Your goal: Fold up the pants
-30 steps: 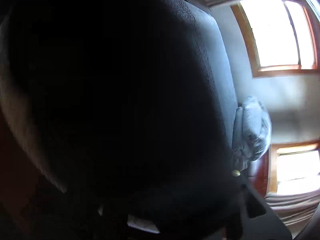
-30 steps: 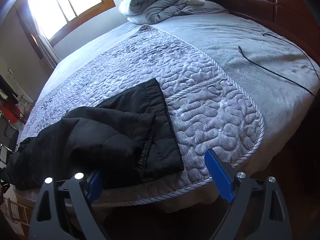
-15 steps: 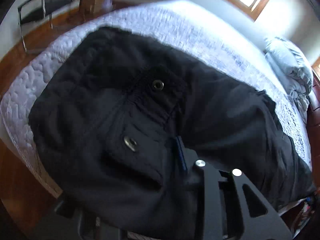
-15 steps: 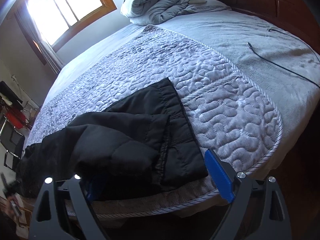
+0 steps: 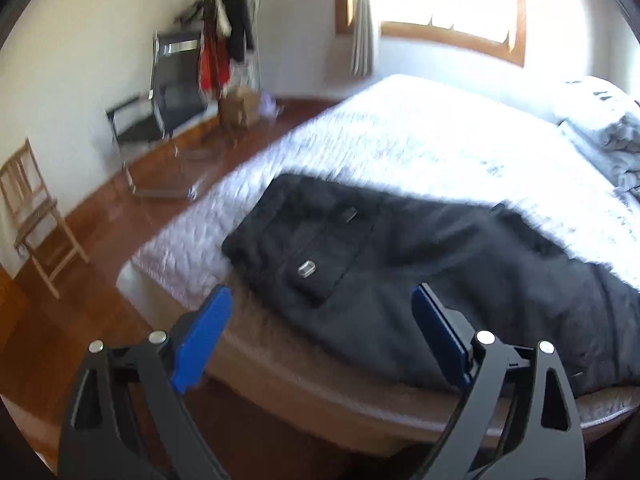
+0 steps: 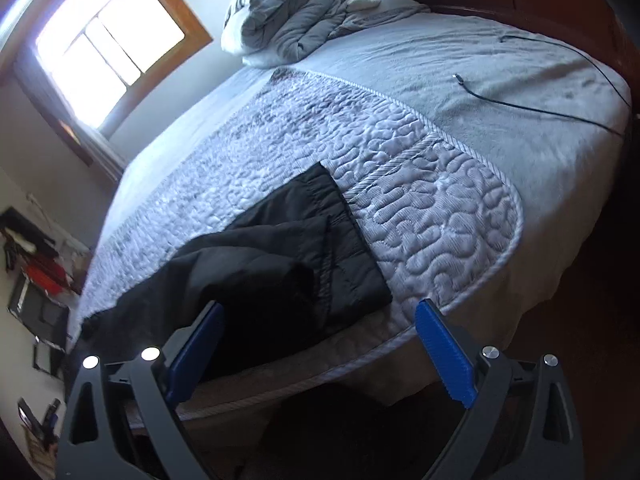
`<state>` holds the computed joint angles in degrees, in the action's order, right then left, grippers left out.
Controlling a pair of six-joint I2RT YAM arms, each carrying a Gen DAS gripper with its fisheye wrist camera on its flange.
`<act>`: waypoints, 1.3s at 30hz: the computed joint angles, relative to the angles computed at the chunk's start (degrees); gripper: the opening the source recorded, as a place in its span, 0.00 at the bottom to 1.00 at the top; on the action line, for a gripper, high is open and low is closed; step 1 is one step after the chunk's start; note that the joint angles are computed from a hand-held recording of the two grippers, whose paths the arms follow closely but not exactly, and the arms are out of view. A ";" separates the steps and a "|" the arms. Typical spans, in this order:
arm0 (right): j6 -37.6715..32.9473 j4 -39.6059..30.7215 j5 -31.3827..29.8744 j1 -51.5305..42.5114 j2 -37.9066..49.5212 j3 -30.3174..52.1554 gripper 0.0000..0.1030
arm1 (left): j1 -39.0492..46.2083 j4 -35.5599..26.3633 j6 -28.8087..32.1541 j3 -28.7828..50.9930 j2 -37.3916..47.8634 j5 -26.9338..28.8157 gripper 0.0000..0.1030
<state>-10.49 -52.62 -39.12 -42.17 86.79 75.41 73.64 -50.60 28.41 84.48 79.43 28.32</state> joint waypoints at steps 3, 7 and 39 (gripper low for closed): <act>0.19 -5.52 -7.88 -3.37 -1.15 0.08 0.94 | -5.96 -1.21 1.58 0.22 0.50 2.17 0.95; 2.82 -11.08 -16.24 -1.55 1.43 0.59 0.94 | -17.73 -5.50 4.40 -0.78 1.12 -4.55 0.96; 18.43 6.48 -2.52 11.16 21.50 11.23 0.66 | -25.97 -1.83 -0.88 -6.78 9.91 -13.63 0.98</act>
<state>7.94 -46.14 -41.65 -31.01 108.29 86.64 47.67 -52.42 27.53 77.71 89.34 14.69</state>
